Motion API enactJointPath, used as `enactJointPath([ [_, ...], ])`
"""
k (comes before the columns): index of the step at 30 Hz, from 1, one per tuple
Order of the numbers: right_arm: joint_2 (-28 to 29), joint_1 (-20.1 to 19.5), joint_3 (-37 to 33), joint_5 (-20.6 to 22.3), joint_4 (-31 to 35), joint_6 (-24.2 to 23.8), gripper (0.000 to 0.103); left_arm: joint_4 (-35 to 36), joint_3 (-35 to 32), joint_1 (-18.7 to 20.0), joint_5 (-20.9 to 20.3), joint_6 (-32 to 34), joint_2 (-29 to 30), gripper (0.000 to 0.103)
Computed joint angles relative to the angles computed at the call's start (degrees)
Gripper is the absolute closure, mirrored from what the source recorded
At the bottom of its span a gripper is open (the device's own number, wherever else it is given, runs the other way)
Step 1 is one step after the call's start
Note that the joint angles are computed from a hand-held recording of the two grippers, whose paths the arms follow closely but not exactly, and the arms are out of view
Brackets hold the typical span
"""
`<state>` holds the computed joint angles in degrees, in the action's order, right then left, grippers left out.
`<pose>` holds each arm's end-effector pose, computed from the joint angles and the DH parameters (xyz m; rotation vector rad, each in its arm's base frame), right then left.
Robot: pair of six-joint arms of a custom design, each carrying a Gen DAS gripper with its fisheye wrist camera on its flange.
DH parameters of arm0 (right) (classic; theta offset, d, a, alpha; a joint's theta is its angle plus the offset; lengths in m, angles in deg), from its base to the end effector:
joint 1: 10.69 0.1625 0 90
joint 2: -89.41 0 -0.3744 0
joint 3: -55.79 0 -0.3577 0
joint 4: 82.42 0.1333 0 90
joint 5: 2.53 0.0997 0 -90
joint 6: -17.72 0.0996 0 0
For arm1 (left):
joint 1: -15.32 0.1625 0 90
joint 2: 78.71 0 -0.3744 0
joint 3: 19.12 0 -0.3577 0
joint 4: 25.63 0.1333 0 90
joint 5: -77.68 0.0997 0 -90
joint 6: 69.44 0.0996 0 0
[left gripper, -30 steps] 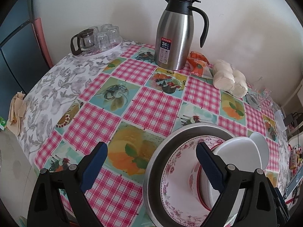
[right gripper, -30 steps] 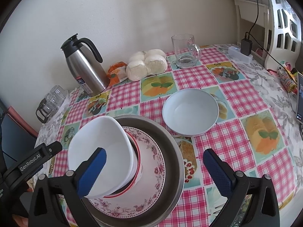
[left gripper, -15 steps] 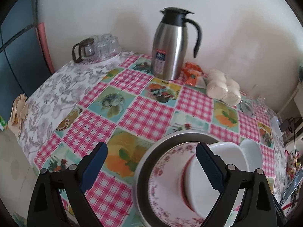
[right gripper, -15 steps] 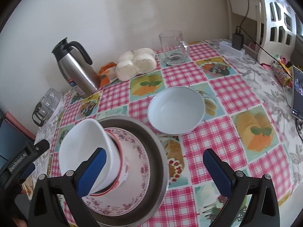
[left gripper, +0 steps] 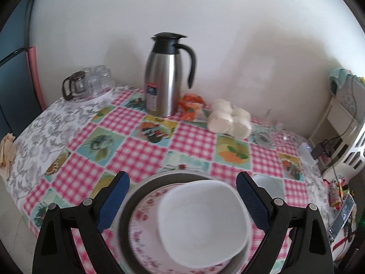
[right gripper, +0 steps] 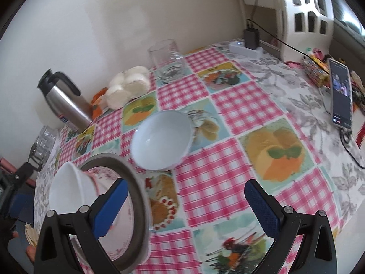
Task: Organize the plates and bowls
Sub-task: 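Move both grippers away from the basin toward the pale blue bowl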
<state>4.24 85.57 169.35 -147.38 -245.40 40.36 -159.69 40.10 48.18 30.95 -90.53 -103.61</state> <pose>0.1014 -0.4491 0.3947 -0.7589 -2.0624 1.1318 -0.5169 -0.5738 0.0638 0.7047 2.4430 -0.8039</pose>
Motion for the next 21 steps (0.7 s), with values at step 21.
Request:
enactJointPath([
  [21,-4.9,-8.6,1.3,3.5,2.4,2.2,0.000,16.9,-27.8,-2.4,-11.0,9.8,18.9,0.008],
])
